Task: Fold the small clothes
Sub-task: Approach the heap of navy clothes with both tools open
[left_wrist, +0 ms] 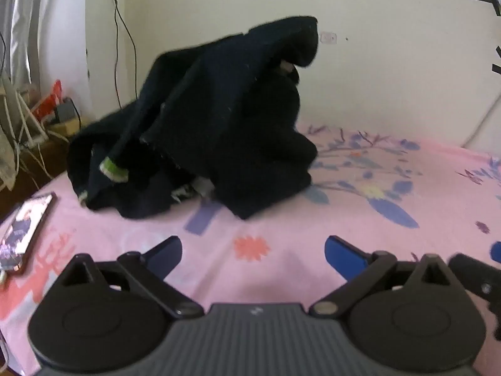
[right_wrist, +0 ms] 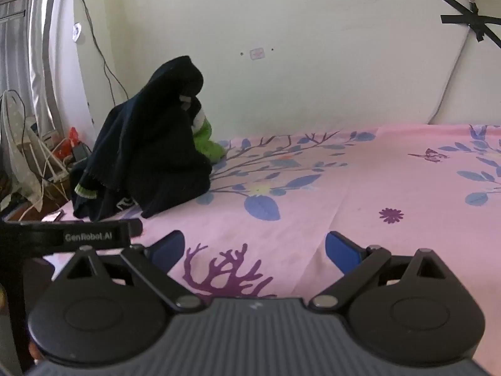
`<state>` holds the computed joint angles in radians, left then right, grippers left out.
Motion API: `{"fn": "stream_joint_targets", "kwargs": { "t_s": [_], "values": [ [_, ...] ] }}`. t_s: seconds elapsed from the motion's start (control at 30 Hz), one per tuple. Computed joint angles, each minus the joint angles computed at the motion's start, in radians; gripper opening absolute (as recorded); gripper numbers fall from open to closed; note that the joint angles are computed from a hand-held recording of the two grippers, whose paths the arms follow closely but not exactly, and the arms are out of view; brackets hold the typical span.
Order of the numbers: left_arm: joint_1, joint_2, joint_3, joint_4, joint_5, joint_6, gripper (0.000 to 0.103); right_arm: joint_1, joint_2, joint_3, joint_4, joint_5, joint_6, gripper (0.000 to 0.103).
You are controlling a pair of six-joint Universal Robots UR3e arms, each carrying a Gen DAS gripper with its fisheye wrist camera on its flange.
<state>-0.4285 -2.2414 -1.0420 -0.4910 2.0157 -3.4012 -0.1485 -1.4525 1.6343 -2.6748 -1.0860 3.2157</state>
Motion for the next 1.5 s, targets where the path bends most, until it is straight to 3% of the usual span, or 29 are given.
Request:
{"fn": "stream_joint_targets", "kwargs": {
  "t_s": [0.1, 0.23, 0.37, 0.47, 0.57, 0.77, 0.9, 1.03, 1.33, 1.5],
  "values": [
    [0.017, -0.012, -0.005, 0.038, -0.013, 0.032, 0.088, 0.002, 0.002, 0.002, -0.008, -0.006, 0.006, 0.091],
    [0.017, -0.031, -0.055, 0.164, 0.016, 0.033, 0.087, 0.007, 0.000, 0.004, -0.013, -0.025, 0.014, 0.091],
    [-0.007, -0.070, -0.072, 0.362, 0.088, 0.090, 0.098, 0.016, 0.014, -0.019, -0.021, -0.045, 0.029, 0.091],
    [-0.039, -0.152, -0.009, 0.514, 0.174, 0.193, 0.102, 0.036, 0.062, -0.079, -0.052, -0.087, 0.026, 0.091],
    [-0.049, -0.186, 0.042, 0.508, 0.193, 0.224, 0.102, 0.057, 0.125, -0.150, -0.105, -0.136, 0.055, 0.091],
    [-0.042, -0.166, -0.007, 0.553, 0.224, 0.157, 0.103, 0.150, 0.212, -0.178, -0.284, -0.328, 0.050, 0.091],
    [-0.047, -0.158, -0.050, 0.625, 0.240, 0.160, 0.103, 0.162, 0.201, -0.143, -0.355, -0.344, 0.033, 0.091],
    [-0.041, -0.149, -0.053, 0.603, 0.227, 0.152, 0.103, 0.164, 0.189, -0.103, -0.426, -0.344, 0.019, 0.091],
    [-0.051, -0.168, -0.013, 0.564, 0.231, 0.182, 0.103, 0.125, 0.182, -0.123, -0.331, -0.275, 0.071, 0.091],
    [-0.035, -0.135, -0.054, 0.540, 0.219, 0.105, 0.103, 0.094, 0.177, -0.127, -0.282, -0.231, 0.126, 0.091]
  ]
}}
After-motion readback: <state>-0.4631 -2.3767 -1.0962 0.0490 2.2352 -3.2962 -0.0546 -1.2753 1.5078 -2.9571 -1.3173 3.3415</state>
